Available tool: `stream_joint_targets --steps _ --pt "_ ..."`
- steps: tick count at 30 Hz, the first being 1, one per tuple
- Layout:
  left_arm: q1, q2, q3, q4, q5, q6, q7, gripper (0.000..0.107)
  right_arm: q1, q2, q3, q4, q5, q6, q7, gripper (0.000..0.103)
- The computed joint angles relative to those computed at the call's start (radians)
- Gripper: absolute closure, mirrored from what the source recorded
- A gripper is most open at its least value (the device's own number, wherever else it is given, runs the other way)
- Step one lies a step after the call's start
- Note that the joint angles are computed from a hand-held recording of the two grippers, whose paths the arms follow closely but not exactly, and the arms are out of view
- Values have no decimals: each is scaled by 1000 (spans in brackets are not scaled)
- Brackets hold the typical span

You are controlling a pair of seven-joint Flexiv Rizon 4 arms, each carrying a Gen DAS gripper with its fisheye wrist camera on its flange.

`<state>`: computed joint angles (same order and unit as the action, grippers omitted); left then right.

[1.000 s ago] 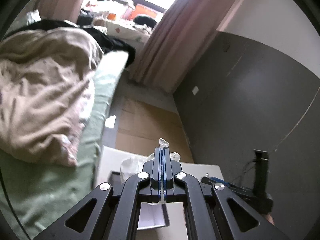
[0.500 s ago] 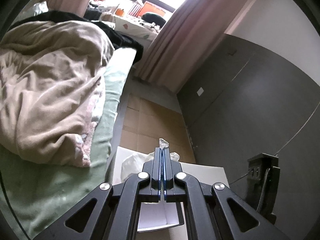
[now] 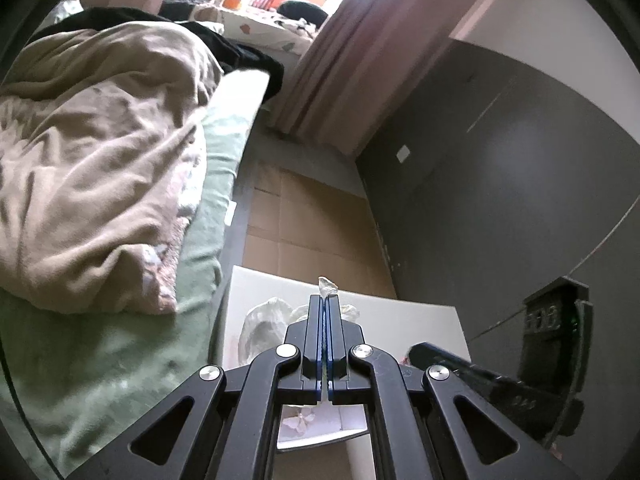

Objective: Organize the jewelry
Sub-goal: 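Carry the brooch and tissue into the black box and open both tools, then grasp the blue beaded bracelet from the pile with the left tool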

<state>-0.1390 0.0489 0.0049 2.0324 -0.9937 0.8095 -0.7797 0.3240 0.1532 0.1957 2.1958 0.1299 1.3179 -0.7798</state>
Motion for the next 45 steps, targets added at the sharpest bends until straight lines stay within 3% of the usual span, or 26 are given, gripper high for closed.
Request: stream_joint_targets --steps 7,17,19,20,21,23,41,45 --pt "-5 6 -5 -1 105 -57 -26 107 -63 97 12 72 -92 -82 113 24" --pt "-14 4 -10 13 264 -103 -96 104 -80 165 12 122 -120 -87 180 24" --pt "-10 -1 -8 11 260 -139 -109 93 -85 179 18 131 -133 -92 195 24" --pt "-10 3 -7 15 260 -140 -111 75 -89 190 21 137 -140 -100 201 24" --pt "-12 10 -9 21 262 -126 -116 48 -92 199 24 141 -147 -107 209 24" --pt "-22 31 -9 44 244 -74 -107 27 -97 218 29 150 -159 -121 224 24" --pt "-130 107 -26 126 171 52 -59 26 -164 542 80 302 -206 -337 416 24" --pt "-160 105 -40 135 176 72 -40 35 -173 570 62 320 -202 -338 419 24"
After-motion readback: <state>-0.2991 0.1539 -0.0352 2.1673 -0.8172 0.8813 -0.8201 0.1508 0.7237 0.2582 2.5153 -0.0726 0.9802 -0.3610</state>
